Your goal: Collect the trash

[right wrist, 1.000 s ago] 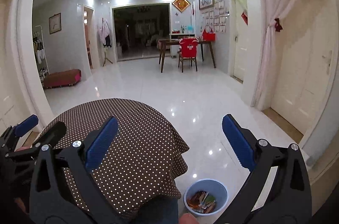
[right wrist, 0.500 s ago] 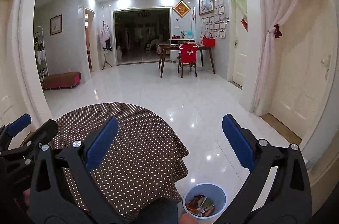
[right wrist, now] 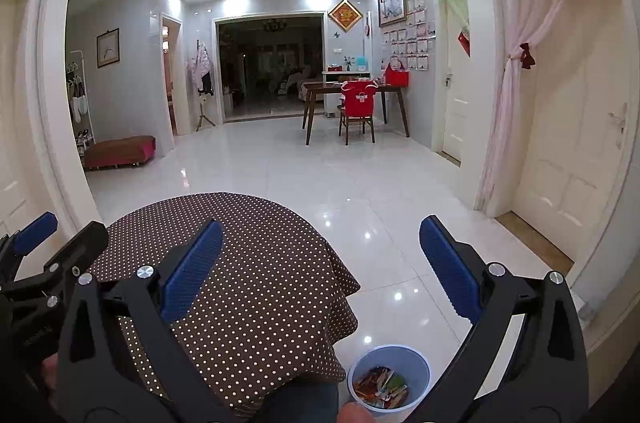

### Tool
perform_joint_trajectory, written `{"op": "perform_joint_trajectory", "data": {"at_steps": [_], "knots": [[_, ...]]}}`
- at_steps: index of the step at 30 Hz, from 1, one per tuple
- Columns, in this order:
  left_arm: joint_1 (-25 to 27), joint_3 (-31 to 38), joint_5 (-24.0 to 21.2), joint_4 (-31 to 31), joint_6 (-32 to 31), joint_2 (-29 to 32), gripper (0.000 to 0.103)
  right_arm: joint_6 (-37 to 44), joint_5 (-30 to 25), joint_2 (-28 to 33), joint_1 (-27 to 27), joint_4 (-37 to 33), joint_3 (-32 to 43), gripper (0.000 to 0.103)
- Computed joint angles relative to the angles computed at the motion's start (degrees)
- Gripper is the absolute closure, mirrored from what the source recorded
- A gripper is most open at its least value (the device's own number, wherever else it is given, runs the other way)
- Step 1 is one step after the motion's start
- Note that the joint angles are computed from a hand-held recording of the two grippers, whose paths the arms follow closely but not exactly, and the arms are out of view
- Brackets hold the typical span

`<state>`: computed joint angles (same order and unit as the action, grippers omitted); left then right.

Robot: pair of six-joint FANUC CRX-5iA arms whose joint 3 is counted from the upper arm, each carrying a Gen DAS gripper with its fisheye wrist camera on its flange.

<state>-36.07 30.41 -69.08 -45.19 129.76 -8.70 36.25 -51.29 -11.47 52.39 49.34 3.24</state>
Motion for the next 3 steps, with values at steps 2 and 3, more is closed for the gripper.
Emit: {"op": "perform_joint_trajectory", "data": {"at_steps": [2,3], "knots": [[0.06,0.12,-0.3,-0.03,0.12,0.19,0.005,0.22,0.18,0.12,-0.13,-0.32,0.08,0.006],[0.14,0.1,-0.36,0.02,0.22,0.21,0.005,0.26,0.28,0.14,-0.18,-0.45,0.02,0.006]]}}
